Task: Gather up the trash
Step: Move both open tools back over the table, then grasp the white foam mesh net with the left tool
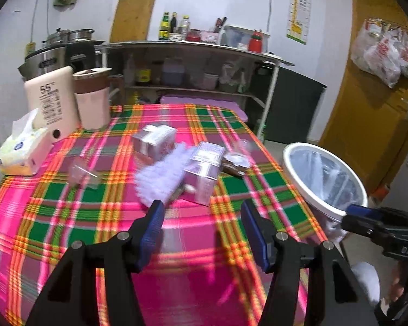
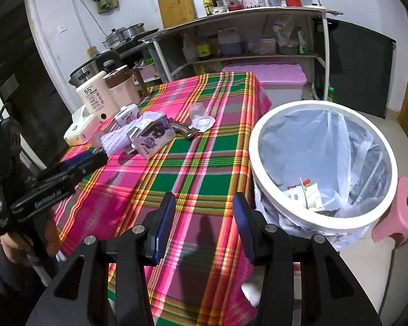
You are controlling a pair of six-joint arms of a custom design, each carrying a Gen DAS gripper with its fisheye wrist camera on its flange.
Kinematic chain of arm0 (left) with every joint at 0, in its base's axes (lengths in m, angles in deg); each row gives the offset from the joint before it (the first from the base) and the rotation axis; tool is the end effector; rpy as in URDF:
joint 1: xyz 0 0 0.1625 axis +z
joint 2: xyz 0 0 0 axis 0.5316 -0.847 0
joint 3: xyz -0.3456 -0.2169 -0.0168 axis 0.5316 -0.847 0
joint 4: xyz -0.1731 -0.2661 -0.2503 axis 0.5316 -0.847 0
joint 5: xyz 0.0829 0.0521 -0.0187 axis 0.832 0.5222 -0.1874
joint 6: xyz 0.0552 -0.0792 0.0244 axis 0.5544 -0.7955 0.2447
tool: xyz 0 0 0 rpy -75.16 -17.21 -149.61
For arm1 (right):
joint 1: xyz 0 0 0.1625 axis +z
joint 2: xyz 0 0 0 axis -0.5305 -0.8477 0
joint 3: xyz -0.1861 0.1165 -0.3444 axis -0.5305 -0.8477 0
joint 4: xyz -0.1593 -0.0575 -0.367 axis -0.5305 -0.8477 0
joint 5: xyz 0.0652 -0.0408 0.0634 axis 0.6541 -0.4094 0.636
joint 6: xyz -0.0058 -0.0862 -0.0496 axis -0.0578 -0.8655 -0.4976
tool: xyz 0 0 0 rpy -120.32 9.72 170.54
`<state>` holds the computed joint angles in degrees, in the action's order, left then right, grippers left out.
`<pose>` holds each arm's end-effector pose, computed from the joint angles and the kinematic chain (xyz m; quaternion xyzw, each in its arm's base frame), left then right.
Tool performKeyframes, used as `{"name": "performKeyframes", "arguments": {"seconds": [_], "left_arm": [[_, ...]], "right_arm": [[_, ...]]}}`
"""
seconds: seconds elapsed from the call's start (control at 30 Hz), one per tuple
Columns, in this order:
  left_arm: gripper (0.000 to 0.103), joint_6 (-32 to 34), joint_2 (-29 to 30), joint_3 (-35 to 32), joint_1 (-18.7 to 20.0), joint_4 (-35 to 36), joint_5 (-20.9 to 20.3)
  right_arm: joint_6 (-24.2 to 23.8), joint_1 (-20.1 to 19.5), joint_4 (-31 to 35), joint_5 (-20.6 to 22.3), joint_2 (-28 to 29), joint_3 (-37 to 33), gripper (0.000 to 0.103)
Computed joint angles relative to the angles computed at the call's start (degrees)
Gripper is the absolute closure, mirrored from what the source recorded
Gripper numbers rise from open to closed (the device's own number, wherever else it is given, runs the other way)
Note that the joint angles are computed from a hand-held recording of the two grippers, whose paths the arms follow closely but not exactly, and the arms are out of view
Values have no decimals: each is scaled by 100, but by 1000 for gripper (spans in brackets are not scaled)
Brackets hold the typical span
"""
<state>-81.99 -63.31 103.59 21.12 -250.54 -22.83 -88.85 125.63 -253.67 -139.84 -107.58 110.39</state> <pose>-0.0518 -0.4244 0.1623 0.1270 0.8439 -0.4257 0.3009 0.1466 -0.4764 0.0721 0.2938 -0.9135 0.2376 0.1507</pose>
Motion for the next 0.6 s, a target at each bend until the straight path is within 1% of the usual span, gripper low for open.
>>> {"name": "performKeyframes", "arguments": {"seconds": [0.1,0.3,0.4,0.6], "left_arm": [[42,213,-16,-107,145,-47,61],[39,642,-14,-448,516,0,-97],[39,746,25,-640,689,167,-215],[40,832,147,-894,883,519,-366]], "right_arm": [[11,19,60,-17,58,-66,58],[36,12,174,-57,164,-193,58],[55,3,222,-91,209,-262,58],[111,-16,327,-144,274,-384,58]]}}
